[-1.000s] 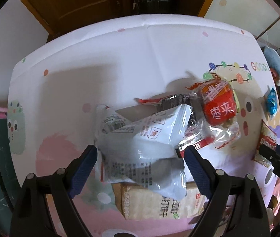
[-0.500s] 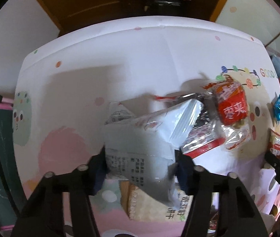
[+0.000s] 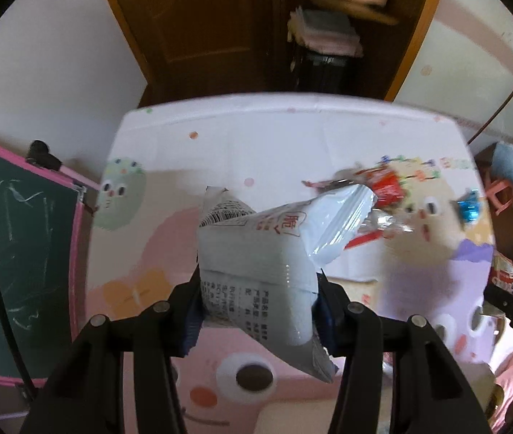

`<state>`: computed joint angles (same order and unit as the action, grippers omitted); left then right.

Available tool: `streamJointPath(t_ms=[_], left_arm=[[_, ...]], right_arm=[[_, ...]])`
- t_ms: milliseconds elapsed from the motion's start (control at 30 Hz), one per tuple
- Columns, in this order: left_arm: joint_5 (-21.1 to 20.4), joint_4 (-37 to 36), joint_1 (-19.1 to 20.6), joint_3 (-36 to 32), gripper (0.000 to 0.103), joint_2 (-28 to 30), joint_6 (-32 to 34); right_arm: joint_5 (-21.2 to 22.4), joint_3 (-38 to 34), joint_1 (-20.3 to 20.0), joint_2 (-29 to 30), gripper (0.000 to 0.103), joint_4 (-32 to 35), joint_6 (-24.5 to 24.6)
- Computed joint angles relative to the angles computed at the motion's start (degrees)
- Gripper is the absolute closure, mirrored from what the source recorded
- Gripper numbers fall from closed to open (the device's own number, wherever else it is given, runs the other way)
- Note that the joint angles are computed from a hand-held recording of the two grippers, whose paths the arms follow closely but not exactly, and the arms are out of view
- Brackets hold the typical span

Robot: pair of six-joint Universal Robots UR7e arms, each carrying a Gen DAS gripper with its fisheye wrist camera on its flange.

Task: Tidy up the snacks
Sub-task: 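Carry both bags over the tray and open both grippers to release them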

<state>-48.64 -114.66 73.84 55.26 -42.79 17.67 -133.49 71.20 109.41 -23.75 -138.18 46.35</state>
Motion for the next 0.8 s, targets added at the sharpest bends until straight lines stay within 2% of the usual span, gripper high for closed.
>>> streamJointPath(t_ms=[200,433,633,800], left_arm=[[-4.8,-1.6,-2.6,10.0,0.053,-11.7,-0.3],[-6.2,-1.4,-6.1,25.5,0.052,-26.4,-1.5],[-5.7,2.5,-7.2,34.4,0.052,-34.5,-5.8],[-5.0,3.0,-7.5,39.3,0.052,-37.9,-7.3]], right_arm=[[-2.2,3.8,5.9,-2.4,0.056,-6.1,-2.2],[-4.4,8.8,13.0,-5.4,0.055,-9.8,-4.0],[-4.6,12.3,17.1,-7.4,0.055,-8.9,-2.1],[-4.0,13.7,19.5,-7.6,0.055,-7.3,-1.3]])
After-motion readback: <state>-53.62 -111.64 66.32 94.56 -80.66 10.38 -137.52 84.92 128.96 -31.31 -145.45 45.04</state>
